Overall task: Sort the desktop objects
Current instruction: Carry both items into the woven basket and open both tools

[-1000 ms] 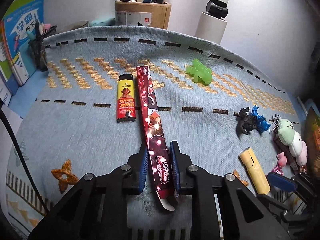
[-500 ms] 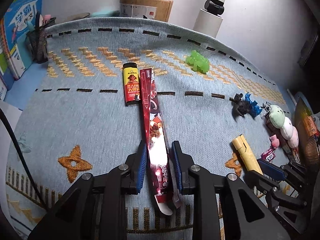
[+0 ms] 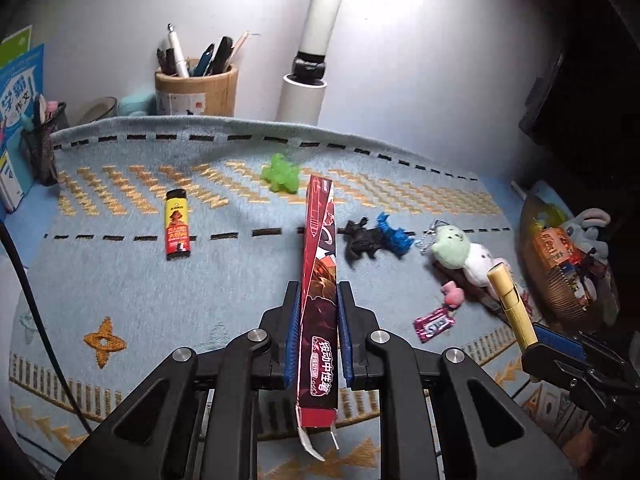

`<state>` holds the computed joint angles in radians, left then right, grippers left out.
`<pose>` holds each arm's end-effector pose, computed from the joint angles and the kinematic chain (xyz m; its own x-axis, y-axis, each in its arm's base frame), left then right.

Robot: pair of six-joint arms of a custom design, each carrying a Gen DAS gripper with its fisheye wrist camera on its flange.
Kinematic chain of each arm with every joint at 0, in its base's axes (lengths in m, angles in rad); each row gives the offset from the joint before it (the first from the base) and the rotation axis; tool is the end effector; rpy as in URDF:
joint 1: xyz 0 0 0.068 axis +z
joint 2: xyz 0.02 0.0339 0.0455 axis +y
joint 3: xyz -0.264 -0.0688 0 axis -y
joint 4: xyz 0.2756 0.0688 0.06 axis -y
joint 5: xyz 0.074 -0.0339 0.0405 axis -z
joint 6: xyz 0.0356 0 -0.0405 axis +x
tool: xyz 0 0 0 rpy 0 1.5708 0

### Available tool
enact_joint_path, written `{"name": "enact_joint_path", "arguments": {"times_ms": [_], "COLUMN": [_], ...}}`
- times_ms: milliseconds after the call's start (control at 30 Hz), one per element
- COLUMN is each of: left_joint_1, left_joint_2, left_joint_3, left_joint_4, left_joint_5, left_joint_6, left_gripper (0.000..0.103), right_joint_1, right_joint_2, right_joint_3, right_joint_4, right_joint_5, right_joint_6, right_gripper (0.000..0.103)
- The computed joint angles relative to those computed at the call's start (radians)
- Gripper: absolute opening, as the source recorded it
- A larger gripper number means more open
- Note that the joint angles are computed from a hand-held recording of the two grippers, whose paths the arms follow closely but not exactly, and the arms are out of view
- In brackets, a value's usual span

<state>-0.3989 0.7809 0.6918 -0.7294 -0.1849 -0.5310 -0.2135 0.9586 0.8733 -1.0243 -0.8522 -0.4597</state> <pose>0.1747 -0.0665 0.2550 -0.7149 -0.2389 -0.6572 -0.1113 0.9667 -0.2303 0.1927 -0.0144 0.2786 -0.7010 -0.1469 -0.6979 -0.5567 0.7244 0.4067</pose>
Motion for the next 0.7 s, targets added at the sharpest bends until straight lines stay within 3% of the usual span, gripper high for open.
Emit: {"name": "enact_joint_path", "arguments": {"times_ms": [200,300,467,600,700], "left_joint_1": [-0.26,-0.333,-0.435,-0.486,-0.491], "left_joint_2": [0.119,0.226,0.438,0.595,0.7], "left_joint_3": [0.18,0.277,0.468,0.598,0.675], "left_joint_4": [0.035,0.094,0.153,0.171,0.179], "left_joint_5": [-0.107,-0.084,-0.102,-0.103,-0.073], "left_joint_6": [-0.063,-0.07,-0.034,-0.014,-0.011], "left_gripper": [0.014,0.014,0.014,0.014,0.014], "right_joint_1": [-0.385,-0.552,-0.694,-0.703,-0.692], "right_joint_2": [0.058,0.156,0.294,0.358,0.423], "right_joint_3": [0.152,0.254,0.362,0.389,0.429], "right_joint_4": [-0.227,-0.292,-0.182,-0.026,0.004], "right_joint_5": [-0.151,-0.198,-0.192,-0.13,-0.104], "right_joint_6": [-0.273,-0.373,-0.311,-0.208,-0.197], "right_gripper": [0.023,0.023,0.023,0.023,0.023]}}
